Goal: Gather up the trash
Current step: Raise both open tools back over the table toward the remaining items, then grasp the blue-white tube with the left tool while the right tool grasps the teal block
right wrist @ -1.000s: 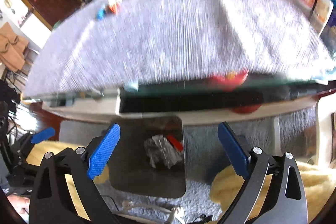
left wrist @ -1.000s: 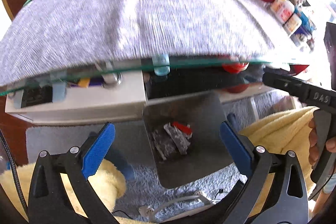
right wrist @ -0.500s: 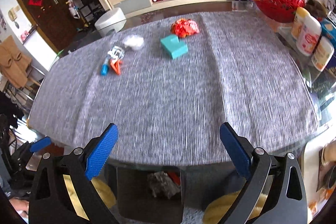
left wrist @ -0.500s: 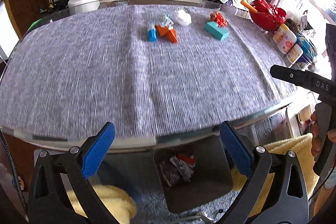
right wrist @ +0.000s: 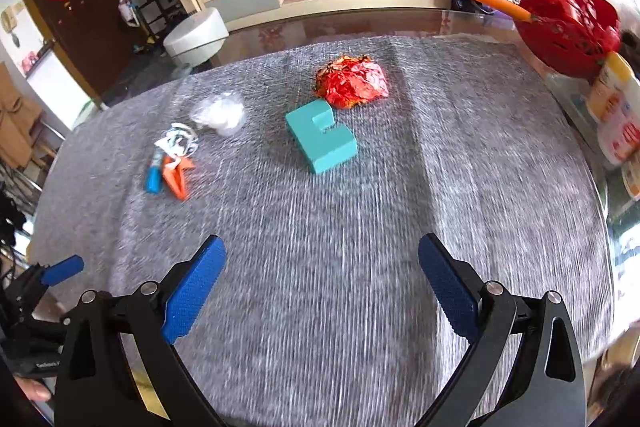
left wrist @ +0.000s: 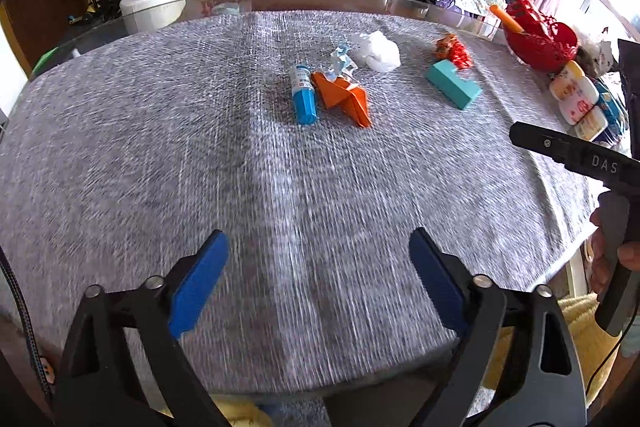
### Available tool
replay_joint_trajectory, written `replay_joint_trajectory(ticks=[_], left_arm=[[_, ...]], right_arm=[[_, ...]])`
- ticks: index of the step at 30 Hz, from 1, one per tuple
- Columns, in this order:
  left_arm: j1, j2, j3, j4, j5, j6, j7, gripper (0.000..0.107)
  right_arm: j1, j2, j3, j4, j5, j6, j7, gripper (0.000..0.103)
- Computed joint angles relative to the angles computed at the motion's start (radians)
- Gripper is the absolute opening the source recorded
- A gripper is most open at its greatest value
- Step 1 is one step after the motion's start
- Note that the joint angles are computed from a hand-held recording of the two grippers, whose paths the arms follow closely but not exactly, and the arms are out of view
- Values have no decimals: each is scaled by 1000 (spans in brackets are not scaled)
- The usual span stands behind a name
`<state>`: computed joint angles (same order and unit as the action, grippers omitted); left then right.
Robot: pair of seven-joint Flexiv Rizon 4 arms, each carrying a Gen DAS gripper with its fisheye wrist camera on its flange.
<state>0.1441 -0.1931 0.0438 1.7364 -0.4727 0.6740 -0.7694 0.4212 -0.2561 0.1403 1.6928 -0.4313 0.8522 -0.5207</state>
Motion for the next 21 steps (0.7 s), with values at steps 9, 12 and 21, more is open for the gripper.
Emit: replay_joint_trajectory(ticks=[9,12,21], left_arm=[[-1,-150,-31,-146,33,3,-70,55],[-4,-181,-42,-180,42,18,-82,55],[-8,-267,-66,-299,60,11,-130,46]], right_arm=[[-9,-92,-32,-76,-5,23,-43,72],[-12,-112,-42,-92,-5,22,-57,71],[-11,-153,-51,-135,14,13,-102,71]])
